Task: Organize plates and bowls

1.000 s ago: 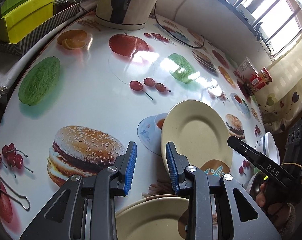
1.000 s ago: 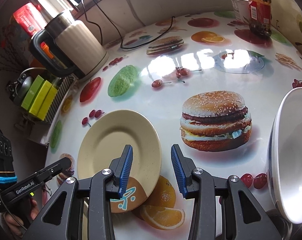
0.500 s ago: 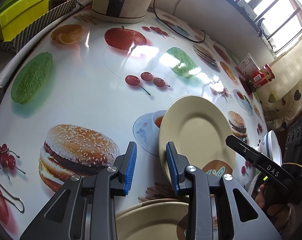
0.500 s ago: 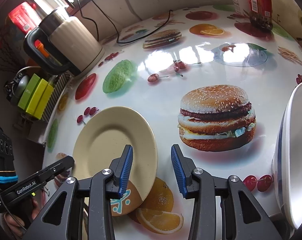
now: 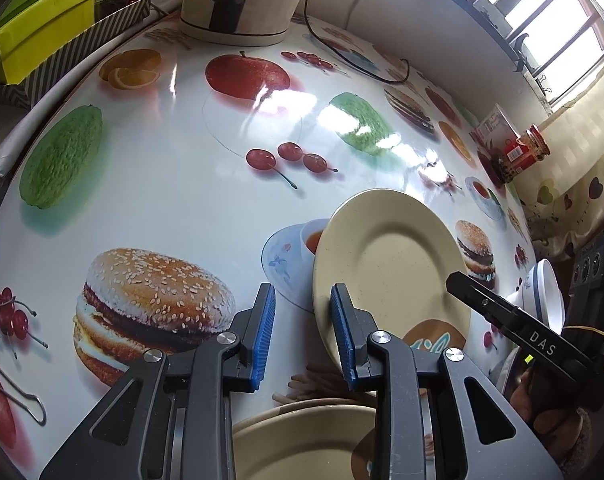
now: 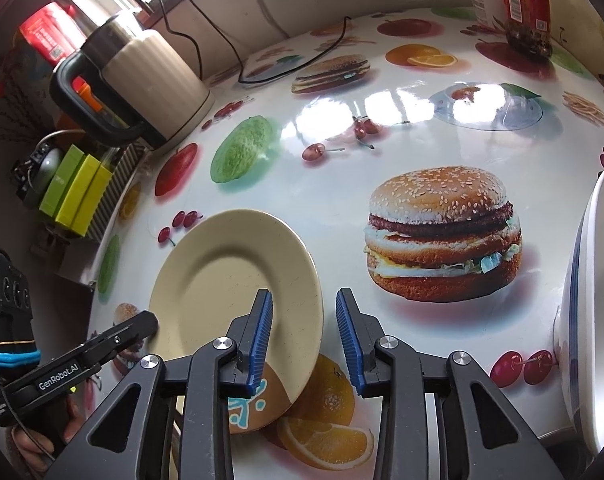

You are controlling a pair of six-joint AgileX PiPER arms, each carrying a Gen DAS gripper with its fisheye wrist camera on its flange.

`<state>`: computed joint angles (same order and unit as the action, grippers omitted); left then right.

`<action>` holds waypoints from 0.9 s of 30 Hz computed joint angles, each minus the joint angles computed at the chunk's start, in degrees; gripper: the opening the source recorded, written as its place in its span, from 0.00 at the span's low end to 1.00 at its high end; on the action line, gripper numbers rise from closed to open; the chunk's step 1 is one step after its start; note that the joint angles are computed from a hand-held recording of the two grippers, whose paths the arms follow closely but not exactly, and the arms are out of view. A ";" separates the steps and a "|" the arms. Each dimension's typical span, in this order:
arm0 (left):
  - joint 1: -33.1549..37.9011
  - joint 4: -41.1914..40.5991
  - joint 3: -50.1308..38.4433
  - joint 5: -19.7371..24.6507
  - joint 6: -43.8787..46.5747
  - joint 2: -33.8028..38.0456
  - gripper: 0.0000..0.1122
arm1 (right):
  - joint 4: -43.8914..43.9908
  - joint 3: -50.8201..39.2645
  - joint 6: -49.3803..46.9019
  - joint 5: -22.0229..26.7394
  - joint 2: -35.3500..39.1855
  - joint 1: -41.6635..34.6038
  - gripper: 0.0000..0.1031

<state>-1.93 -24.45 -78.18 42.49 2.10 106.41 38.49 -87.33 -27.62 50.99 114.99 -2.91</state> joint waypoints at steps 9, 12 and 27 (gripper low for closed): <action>-1.87 3.22 -0.43 -0.75 -2.38 -0.12 0.17 | 0.34 0.12 -0.57 0.44 0.17 0.00 0.20; -2.02 3.26 -0.20 -1.02 -2.31 -0.30 0.14 | 0.44 0.16 -0.64 0.49 0.18 -0.06 0.20; -3.74 7.23 0.06 -2.06 -4.71 -0.84 0.09 | 0.96 0.40 -0.94 0.72 0.02 -0.24 0.19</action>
<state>-5.67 -17.22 -78.12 40.43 -2.62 105.57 39.45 -86.93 -28.56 51.71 115.01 -3.15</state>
